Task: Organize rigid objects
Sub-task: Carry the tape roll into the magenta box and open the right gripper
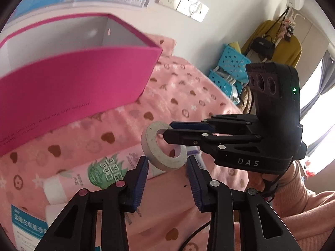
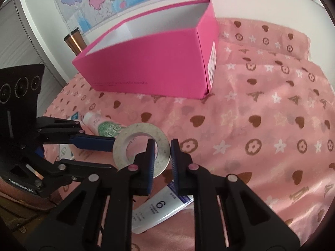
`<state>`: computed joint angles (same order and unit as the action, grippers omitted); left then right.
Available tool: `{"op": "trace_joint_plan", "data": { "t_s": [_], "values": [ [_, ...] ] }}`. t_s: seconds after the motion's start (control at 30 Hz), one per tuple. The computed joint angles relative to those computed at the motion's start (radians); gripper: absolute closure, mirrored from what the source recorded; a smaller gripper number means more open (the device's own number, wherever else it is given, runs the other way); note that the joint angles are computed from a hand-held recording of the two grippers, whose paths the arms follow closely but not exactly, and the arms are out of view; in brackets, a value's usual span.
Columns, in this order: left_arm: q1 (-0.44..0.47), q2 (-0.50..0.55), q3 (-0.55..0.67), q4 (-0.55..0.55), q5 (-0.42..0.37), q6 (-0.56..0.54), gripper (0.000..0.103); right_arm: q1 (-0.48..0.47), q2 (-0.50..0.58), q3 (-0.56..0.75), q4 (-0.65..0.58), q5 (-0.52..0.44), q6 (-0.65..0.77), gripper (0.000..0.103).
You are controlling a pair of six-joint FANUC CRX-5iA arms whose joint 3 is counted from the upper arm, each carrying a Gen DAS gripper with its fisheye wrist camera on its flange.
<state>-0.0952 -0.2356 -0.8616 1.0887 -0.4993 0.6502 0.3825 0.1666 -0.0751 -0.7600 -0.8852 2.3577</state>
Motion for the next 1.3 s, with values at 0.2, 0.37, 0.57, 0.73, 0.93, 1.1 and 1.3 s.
{"op": "trace_joint_plan", "data": {
  "t_s": [0.2, 0.37, 0.57, 0.73, 0.93, 1.1, 1.3],
  "values": [
    [0.009, -0.033, 0.01, 0.001, 0.023, -0.009, 0.066, 0.003, -0.031, 0.015, -0.015, 0.011, 0.01, 0.086],
    [0.026, -0.057, 0.036, -0.032, 0.044, 0.0, 0.066, 0.022, -0.048, 0.035, -0.014, 0.037, 0.013, 0.086],
    [0.062, -0.057, 0.096, -0.091, 0.079, 0.026, 0.066, 0.054, -0.039, 0.105, 0.007, 0.067, 0.0, 0.086],
    [0.111, -0.026, 0.163, -0.183, 0.081, 0.099, 0.066, 0.082, 0.014, 0.193, 0.022, 0.071, -0.033, 0.086],
    [0.164, 0.037, 0.23, -0.243, 0.044, 0.161, 0.068, 0.123, 0.095, 0.282, 0.091, 0.078, -0.126, 0.086],
    [0.193, 0.097, 0.253, -0.207, -0.001, 0.155, 0.068, 0.153, 0.157, 0.331, 0.177, 0.069, -0.223, 0.086],
    [0.211, 0.14, 0.282, -0.257, -0.026, 0.213, 0.068, 0.176, 0.214, 0.375, 0.263, 0.025, -0.313, 0.086]
  ]
}}
